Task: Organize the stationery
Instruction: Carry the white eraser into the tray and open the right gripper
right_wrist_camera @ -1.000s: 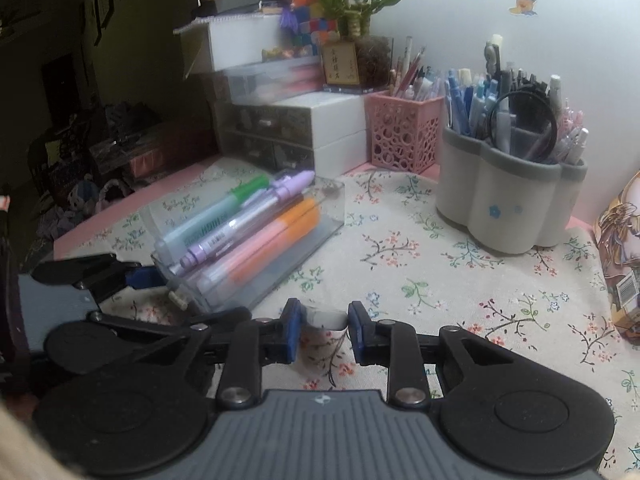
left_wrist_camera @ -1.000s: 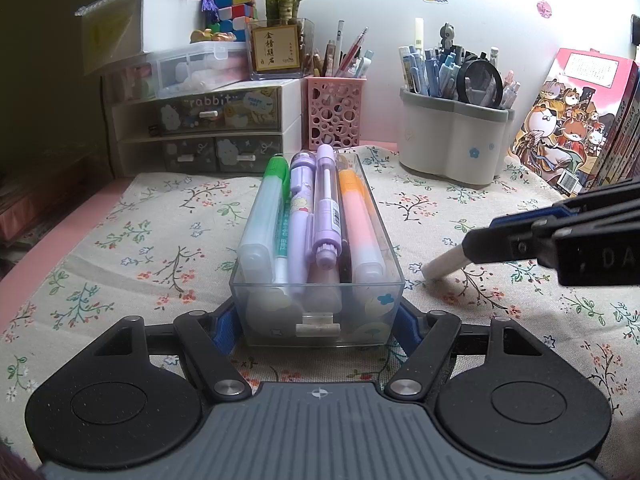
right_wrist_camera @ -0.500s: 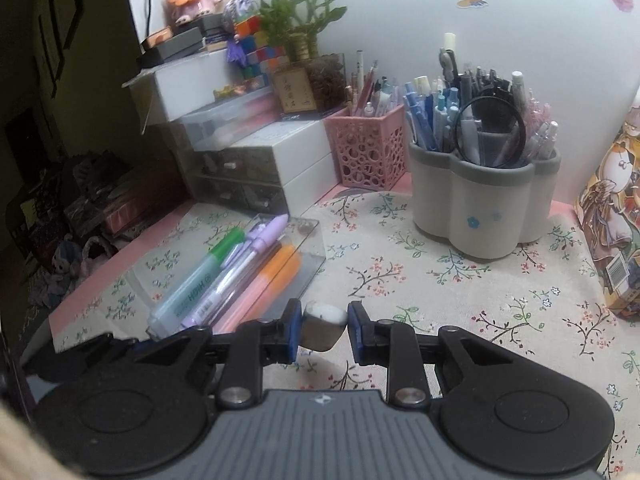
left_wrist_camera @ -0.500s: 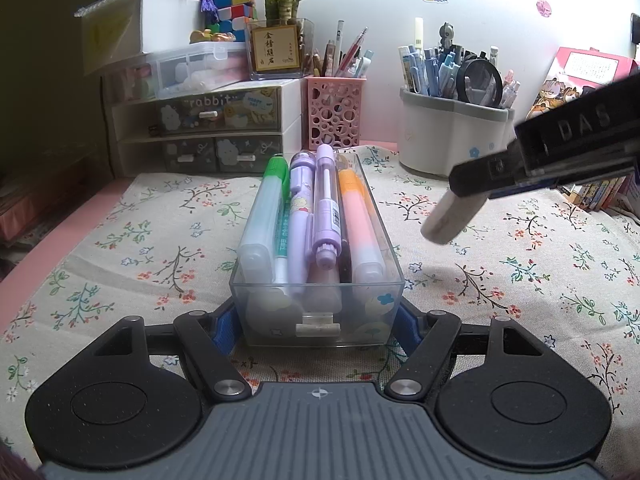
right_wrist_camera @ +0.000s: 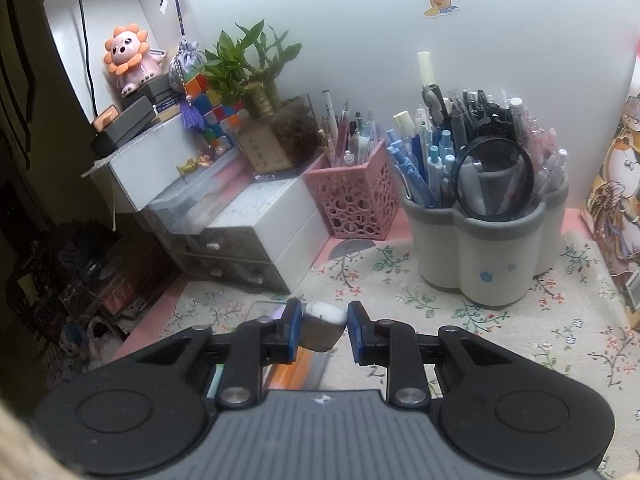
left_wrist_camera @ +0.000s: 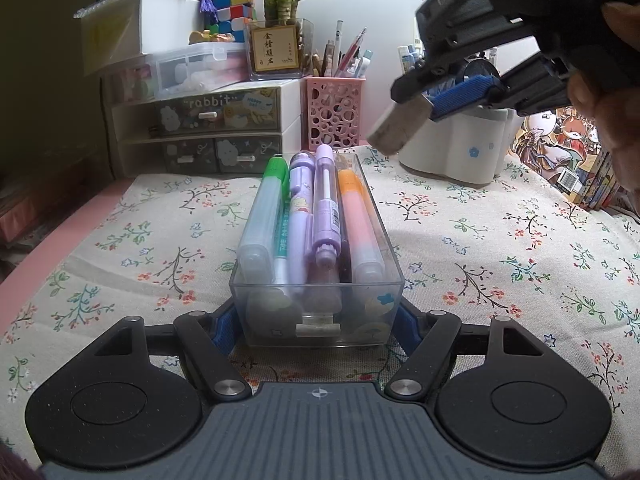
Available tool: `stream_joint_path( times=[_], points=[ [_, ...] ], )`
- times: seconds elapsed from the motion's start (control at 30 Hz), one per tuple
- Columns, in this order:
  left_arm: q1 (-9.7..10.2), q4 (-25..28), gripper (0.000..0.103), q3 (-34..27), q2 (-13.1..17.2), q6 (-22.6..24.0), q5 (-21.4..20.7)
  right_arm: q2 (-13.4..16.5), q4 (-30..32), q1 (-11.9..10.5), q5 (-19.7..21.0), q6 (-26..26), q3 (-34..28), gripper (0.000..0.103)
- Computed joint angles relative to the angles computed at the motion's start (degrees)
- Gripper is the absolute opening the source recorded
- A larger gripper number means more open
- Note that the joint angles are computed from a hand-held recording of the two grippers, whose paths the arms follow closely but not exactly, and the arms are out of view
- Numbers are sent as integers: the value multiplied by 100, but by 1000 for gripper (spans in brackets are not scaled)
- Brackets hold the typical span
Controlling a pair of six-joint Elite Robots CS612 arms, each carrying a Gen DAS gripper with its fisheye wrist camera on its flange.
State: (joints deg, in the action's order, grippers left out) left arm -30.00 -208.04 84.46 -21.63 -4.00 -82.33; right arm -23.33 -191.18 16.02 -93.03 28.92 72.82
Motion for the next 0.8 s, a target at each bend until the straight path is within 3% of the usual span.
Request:
stream_joint_path(
  times=[0.4, 0.8],
  points=[
    [0, -1, 72, -1, 1, 1, 0, 358, 841, 61, 299, -414, -1106, 25],
    [-1, -5, 72, 0, 2, 1, 3, 562, 1933, 121, 133, -689, -1654, 25]
  ],
)
